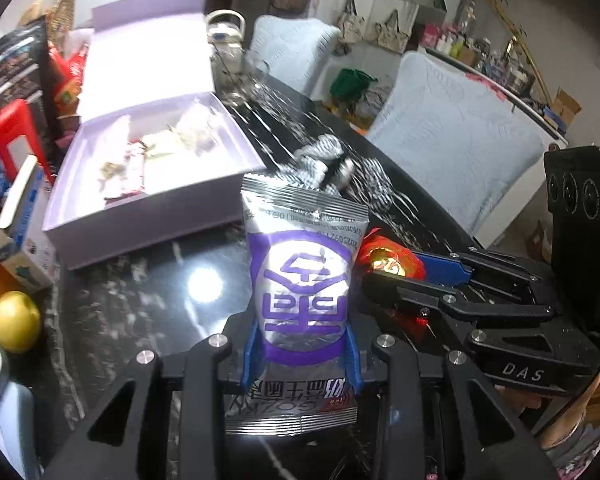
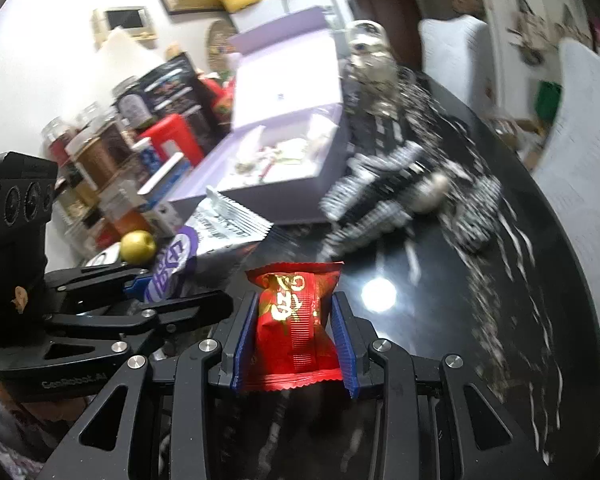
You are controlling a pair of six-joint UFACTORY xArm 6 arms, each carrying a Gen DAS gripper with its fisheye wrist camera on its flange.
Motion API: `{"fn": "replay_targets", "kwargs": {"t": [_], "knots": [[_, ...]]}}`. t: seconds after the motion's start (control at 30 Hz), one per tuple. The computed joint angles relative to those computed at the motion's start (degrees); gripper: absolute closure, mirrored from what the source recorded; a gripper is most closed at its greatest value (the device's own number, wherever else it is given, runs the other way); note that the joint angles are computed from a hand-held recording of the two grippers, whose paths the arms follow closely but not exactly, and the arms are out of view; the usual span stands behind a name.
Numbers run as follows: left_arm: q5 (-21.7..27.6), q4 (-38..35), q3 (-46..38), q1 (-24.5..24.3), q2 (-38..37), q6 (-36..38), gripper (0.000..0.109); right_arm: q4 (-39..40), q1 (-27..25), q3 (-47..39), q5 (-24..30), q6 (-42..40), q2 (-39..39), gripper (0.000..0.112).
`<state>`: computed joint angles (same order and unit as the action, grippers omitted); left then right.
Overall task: Organize soft objects
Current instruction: 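Carry the purple-silver packet and red packet over the lavender box with both tools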
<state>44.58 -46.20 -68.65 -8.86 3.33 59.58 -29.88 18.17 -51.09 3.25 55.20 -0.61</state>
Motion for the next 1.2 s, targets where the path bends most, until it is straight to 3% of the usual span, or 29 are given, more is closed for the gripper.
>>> {"fn": "replay_targets", "kwargs": {"t": [0.5,0.63,0.83,1.0,1.2], "knots": [[-0.36,-11.44,-8.02,3.59,1.31,5.96,0.075,9.79,2.32,-13.79,0.39,-18.88,4.86,0.077],[-0.6,-14.54,-11.4,4.02,2.64,7.85,0.075,17.54,2.6,-16.79,0.15,-27.44,6.0,0.077],[-0.83,-17.27,-17.99,4.08,6.15,8.99,0.075,19.38,1.67,-22.64,0.16,-31.22,8.61,0.077],[-4.51,-18.63,-23.33,3.39,9.55,10.38,0.075,13.22,-0.23,-29.0,1.32,-26.98,11.73,0.077],[-6.24,-16.75,-33.97,3.18,17.26,6.66,0.075,18.53,-1.35,-37.32,2.91,-32.68,17.29,0.077]]}}
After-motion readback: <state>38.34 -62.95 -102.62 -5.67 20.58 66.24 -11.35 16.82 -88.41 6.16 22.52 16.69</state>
